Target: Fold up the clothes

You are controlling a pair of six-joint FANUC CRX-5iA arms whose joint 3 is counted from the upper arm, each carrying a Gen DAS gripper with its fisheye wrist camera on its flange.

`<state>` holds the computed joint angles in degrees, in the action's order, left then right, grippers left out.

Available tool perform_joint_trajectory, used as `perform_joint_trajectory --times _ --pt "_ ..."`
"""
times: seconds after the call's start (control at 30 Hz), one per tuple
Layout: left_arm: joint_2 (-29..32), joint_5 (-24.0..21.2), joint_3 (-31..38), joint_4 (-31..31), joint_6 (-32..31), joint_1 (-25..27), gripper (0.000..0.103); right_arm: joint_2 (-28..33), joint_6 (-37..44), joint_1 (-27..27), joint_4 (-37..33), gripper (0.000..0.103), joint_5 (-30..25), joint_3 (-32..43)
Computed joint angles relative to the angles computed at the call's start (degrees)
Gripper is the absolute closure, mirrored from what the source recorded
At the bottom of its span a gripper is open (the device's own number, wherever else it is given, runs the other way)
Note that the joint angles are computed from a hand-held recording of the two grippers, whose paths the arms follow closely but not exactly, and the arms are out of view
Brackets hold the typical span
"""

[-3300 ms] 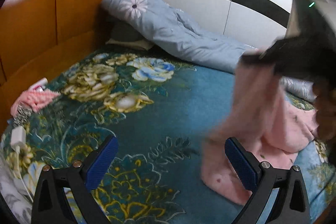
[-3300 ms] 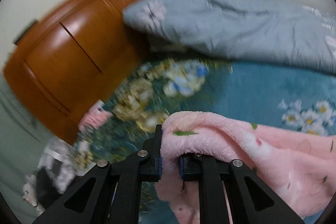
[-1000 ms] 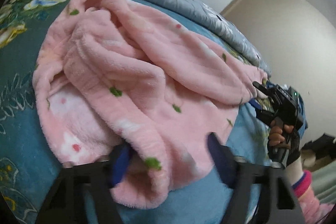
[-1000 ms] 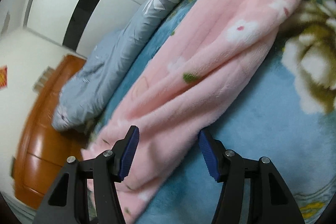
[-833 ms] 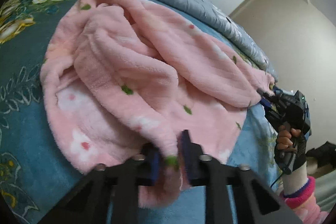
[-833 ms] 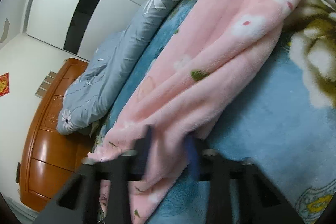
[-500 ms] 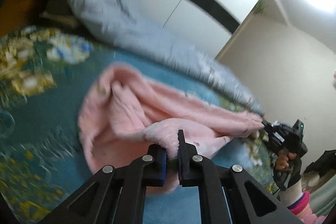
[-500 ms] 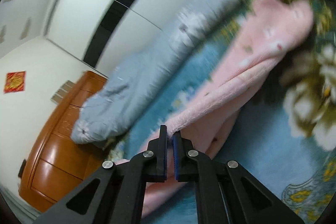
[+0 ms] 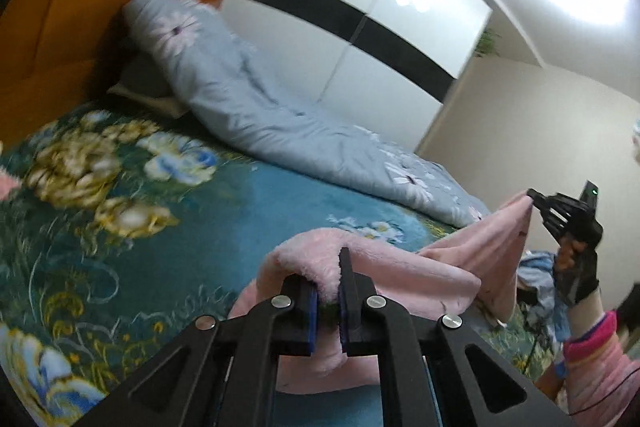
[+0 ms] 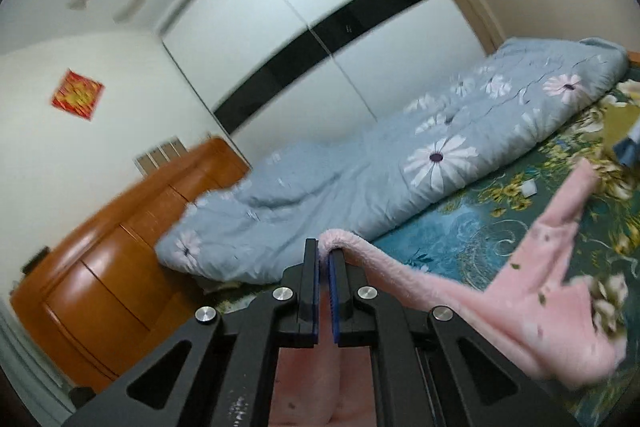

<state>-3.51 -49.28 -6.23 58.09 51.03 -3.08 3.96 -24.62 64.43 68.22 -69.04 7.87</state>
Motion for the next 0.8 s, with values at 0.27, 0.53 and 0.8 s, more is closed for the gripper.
perform_joint_trajectory --times 0.27,0.53,0.8 --pt "-0.52 5.63 1.3 -5.28 4.4 0.31 0.095 15.32 18.83 -11.53 -3.45 0.099 5.92 24.18" --pt "1.63 2.95 4.63 -15.09 13.07 0.22 0.095 26.41 39.63 -15.39 -32.88 0.09 -1.12 41.16" --pt "2.18 3.32 3.43 -14.06 14.89 0.01 0.095 7.46 27.4 -11.17 -29.04 0.052 6.61 8.19"
